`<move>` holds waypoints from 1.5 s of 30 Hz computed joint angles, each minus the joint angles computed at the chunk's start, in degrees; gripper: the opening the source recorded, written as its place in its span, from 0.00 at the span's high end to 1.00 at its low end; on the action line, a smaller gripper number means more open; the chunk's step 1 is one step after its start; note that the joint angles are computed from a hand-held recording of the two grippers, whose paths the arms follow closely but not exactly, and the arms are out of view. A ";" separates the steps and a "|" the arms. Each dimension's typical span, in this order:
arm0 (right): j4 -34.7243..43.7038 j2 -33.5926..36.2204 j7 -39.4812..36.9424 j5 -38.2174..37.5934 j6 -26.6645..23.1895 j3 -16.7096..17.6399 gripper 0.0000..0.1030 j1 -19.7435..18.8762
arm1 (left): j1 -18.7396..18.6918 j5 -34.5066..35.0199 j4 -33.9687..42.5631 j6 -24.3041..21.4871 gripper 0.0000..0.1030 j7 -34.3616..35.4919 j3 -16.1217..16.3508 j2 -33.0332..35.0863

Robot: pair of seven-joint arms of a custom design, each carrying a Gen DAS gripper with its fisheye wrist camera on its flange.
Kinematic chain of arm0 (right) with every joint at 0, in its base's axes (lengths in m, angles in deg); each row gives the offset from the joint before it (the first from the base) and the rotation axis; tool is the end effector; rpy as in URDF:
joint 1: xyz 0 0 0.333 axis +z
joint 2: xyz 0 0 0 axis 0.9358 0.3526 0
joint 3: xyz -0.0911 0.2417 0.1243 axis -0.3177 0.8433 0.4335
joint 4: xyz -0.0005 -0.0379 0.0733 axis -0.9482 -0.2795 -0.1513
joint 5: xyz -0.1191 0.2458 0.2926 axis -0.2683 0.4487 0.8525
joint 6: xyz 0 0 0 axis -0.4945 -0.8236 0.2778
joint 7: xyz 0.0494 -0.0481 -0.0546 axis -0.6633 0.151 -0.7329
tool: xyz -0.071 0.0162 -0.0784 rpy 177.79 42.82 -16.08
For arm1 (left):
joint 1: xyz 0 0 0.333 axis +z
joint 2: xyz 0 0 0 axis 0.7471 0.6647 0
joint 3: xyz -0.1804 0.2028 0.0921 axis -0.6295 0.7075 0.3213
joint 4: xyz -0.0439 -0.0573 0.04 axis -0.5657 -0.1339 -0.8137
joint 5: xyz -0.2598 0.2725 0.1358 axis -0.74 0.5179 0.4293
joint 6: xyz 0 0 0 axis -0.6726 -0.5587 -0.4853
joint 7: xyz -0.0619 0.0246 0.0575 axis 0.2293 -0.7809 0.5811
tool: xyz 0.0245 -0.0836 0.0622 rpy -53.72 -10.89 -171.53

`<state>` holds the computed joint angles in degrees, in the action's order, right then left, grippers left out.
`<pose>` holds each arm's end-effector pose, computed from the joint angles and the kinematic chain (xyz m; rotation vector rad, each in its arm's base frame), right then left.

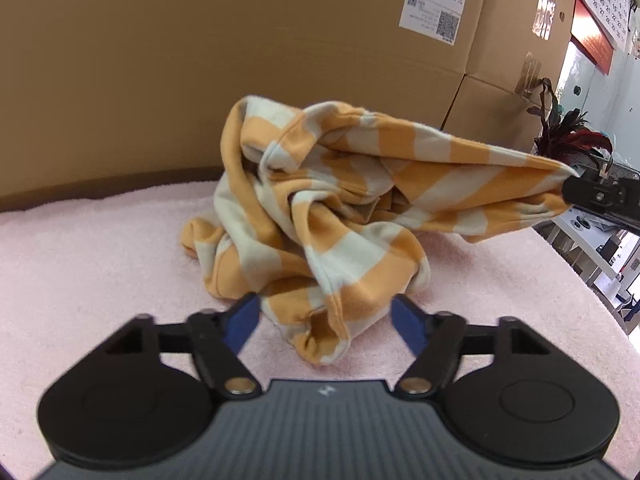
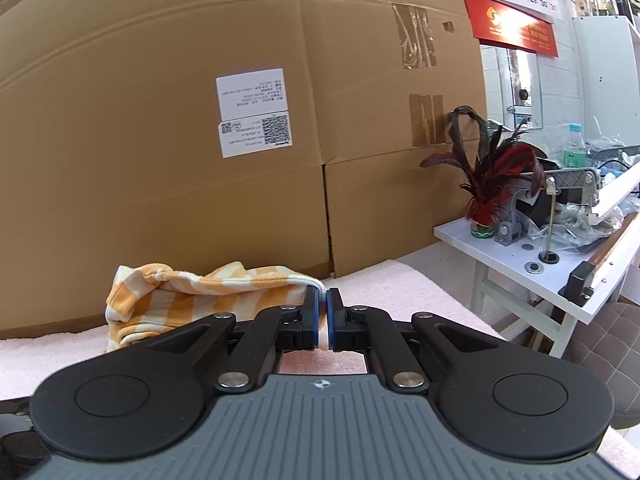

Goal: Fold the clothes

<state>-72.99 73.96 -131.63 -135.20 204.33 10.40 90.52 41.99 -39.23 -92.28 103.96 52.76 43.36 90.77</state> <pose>0.5984 0.2299 0.4412 -0.9753 1.9093 -1.1629 0.6365 -0.2296 0.4160 -1.5632 2.0194 -1.0778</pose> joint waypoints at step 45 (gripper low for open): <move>6.63 7.20 -16.84 -2.64 1.40 0.98 0.62 3.40 | 11.96 -9.00 -11.96 7.00 0.99 4.57 -9.46 -7.77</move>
<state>-66.36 81.15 -148.47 -137.84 205.73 11.38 93.92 53.95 -48.23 -104.24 110.96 57.33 33.90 83.00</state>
